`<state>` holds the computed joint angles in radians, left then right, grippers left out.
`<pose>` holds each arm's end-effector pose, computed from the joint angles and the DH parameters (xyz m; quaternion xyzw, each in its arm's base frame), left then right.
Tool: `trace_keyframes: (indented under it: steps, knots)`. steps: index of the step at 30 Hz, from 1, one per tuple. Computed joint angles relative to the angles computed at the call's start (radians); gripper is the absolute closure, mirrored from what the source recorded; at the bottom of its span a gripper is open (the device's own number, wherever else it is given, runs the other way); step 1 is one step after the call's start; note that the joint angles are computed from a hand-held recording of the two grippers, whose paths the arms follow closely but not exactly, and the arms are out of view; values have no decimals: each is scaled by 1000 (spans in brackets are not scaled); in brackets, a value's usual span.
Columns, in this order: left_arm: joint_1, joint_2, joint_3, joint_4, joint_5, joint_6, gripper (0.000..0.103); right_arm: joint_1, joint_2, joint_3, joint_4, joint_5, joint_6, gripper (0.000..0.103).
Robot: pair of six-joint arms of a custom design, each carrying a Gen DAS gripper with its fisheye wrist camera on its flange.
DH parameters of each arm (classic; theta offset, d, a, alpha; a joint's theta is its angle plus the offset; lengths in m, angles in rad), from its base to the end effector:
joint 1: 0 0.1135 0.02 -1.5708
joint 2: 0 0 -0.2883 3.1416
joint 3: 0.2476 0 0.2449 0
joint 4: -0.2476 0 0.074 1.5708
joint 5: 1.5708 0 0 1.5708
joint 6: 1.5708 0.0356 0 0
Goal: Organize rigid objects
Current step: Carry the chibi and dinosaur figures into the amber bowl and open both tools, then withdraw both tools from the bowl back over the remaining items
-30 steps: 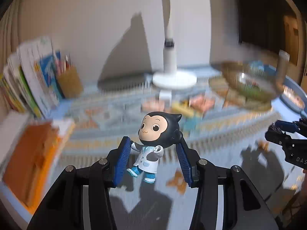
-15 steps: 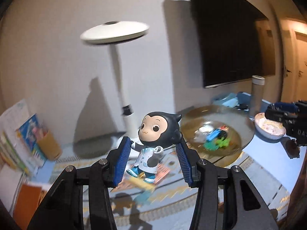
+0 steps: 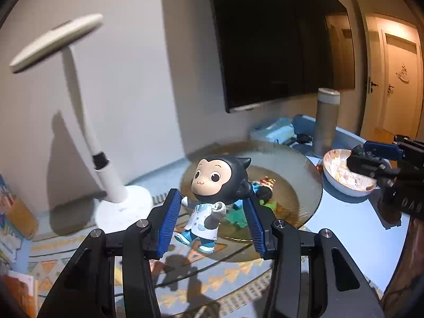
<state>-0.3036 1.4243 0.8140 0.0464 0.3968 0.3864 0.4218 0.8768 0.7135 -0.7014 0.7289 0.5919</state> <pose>0.2795 -0.1020 0.2547 0.3799 0.7760 -0.1529 0.4797 0.1419 0.0377 0.2792 0.1973 0.8631 -0.1356 0.4448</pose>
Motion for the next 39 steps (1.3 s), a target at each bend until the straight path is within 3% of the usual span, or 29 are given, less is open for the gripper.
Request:
trace_keyframes:
  steps: [11, 21, 22, 24, 25, 28, 32, 39]
  knots:
    - [-101, 167, 65, 39, -96, -13, 57, -216, 124, -73, 236, -135, -182, 57]
    - [-114, 344, 216, -60, -91, -44, 56, -375, 289, -73, 344, -275, -236, 57]
    - [-107, 366, 248, -99, -67, -52, 56, -387, 296, -72, 349, -287, -234, 54]
    - [-91, 392, 296, -155, -39, -76, 45, -410, 289, -80, 365, -312, -229, 38]
    - [-85, 391, 298, -148, -38, -90, 35, -418, 272, -87, 369, -316, -220, 31]
    - [-47, 323, 238, -61, -31, -114, 35, -434, 218, -90, 354, -324, -218, 31]
    - [-14, 230, 175, -37, -23, -87, 34, -403, 181, -73, 303, -294, -194, 31]
    - [78, 60, 90, -66, 26, -47, 33, -156, 153, 2, 165, -134, -64, 31]
